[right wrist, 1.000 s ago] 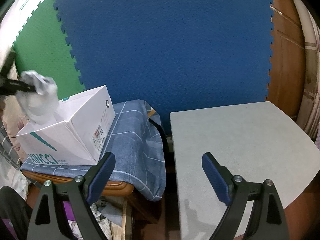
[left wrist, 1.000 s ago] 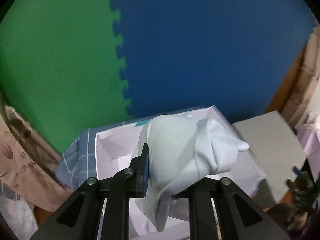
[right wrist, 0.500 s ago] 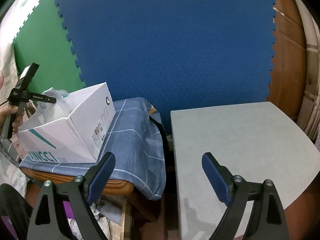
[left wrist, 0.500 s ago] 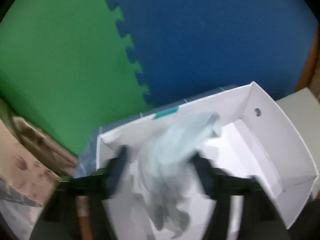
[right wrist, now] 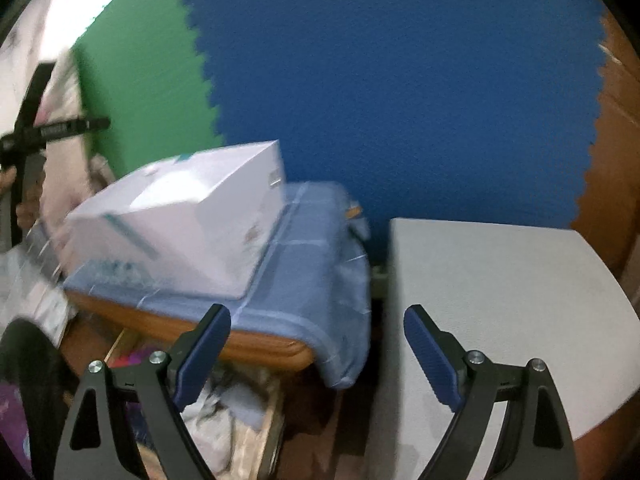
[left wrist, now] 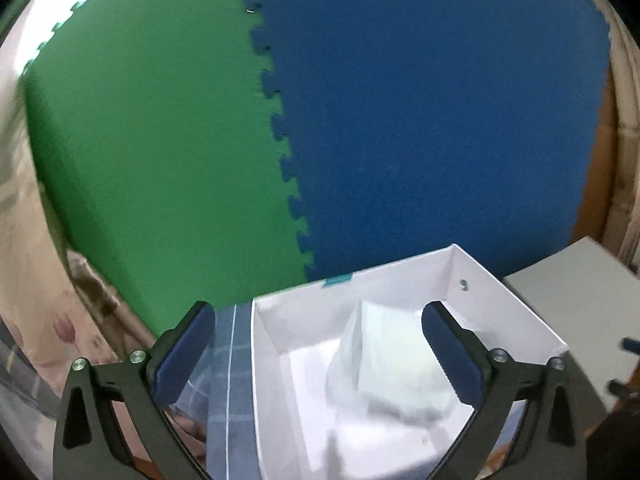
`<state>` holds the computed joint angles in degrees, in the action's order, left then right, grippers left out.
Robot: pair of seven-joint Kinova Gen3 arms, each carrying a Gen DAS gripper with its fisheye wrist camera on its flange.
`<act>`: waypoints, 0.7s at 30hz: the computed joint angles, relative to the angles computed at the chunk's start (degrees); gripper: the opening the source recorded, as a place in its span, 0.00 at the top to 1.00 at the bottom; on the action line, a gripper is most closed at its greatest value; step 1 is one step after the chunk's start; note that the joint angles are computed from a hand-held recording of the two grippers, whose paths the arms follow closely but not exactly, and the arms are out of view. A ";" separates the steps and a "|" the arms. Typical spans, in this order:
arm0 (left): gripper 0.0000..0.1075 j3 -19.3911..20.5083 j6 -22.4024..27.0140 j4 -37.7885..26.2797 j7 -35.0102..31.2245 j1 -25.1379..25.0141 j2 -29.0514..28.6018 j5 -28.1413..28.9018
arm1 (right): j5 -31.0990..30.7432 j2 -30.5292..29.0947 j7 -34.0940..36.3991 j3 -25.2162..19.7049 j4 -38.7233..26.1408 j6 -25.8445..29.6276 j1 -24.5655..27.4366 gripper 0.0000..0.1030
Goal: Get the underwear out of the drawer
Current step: 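Lower the right gripper into the drawer and grasp the floral underwear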
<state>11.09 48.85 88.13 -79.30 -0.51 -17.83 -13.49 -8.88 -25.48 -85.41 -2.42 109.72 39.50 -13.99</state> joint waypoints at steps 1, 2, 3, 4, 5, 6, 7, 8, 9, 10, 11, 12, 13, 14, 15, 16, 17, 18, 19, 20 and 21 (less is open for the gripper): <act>0.04 -2.13 0.52 0.90 -1.08 1.00 -1.35 2.13 | -0.86 0.45 1.68 0.88 -0.62 1.49 -2.09 0.12; 0.04 -4.77 1.23 1.98 -2.40 2.48 -2.75 4.46 | -1.99 1.14 3.67 1.81 -1.38 3.29 -4.22 0.12; 0.04 -6.76 1.92 3.32 -3.75 3.04 -4.18 6.77 | -3.05 1.76 5.13 2.44 -2.13 4.86 -5.50 0.12; 0.04 -7.68 2.17 4.45 -4.56 3.08 -5.20 8.15 | -4.90 2.78 7.32 3.21 -3.06 7.19 -7.05 0.12; 0.04 -9.31 2.57 6.64 -5.57 3.22 -7.17 9.42 | -6.46 4.24 8.88 2.92 -3.95 9.52 -8.37 0.12; 0.04 -10.88 3.05 8.65 -6.79 3.35 -8.85 10.50 | -7.09 5.20 9.62 2.39 -4.70 11.22 -8.62 0.12; 0.04 -12.38 3.83 10.15 -7.99 3.46 -10.05 11.56 | -7.15 7.10 9.76 1.33 -5.85 13.55 -9.91 0.12; 0.04 -13.73 4.72 11.59 -8.87 3.26 -11.19 12.48 | -6.36 9.12 8.96 -0.44 -7.14 15.79 -10.14 0.12; 0.05 -14.24 5.20 12.54 -8.86 3.14 -11.93 12.82 | -4.94 10.65 7.23 -2.89 -8.24 17.36 -9.30 0.12; 0.05 -15.82 5.79 14.54 -9.69 2.36 -13.39 14.09 | -2.68 13.25 4.90 -5.54 -9.12 18.91 -9.53 0.12; 0.05 -16.92 6.06 16.20 -10.09 1.93 -14.63 14.82 | -1.16 15.17 2.57 -8.16 -10.03 20.45 -8.69 0.12; 0.05 -17.86 6.18 17.54 -10.49 1.46 -15.54 15.36 | -0.32 17.49 0.98 -9.84 -11.10 22.00 -8.42 0.12; 0.05 -19.20 6.31 19.00 -10.80 1.01 -16.42 16.00 | 0.51 19.61 -0.77 -10.64 -11.99 23.28 -9.07 0.12; 0.05 -20.64 6.29 20.18 -11.14 0.85 -17.07 16.93 | 0.98 21.75 -2.25 -11.03 -12.92 24.47 -9.78 0.12; 0.05 -22.70 6.16 21.20 -11.73 0.99 -17.65 18.03 | 0.87 23.87 -3.20 -11.02 -13.86 25.70 -10.46 0.12; 0.05 -24.44 5.92 22.28 -12.17 1.09 -18.55 19.23 | 0.46 25.67 -3.94 -10.84 -14.58 26.96 -11.03 0.12; 0.05 -25.69 5.59 23.02 -12.61 1.17 -19.29 20.22 | 0.22 27.34 -4.95 -10.77 -15.30 28.12 -11.67 0.12; 0.05 -26.68 4.66 24.28 -13.06 1.09 -20.28 20.99 | 0.54 28.56 -5.74 -10.77 -15.69 28.45 -12.20 0.12; 0.05 -26.83 4.24 25.17 -13.24 0.55 -21.06 21.16 | 1.79 30.42 -7.37 -10.38 -16.65 29.47 -13.79 0.12; 0.05 -26.97 3.75 25.72 -13.31 0.22 -21.43 21.48 | 3.17 31.60 -8.49 -10.84 -17.37 30.42 -14.32 0.12; 0.05 -27.32 3.63 25.76 -13.70 0.51 -21.76 21.89 | 3.99 32.30 -9.06 -10.87 -17.29 30.61 -15.14 0.12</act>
<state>-16.23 52.49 113.89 -93.00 0.00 -39.58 8.40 -4.89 6.82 -94.47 -13.29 92.43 70.11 -29.13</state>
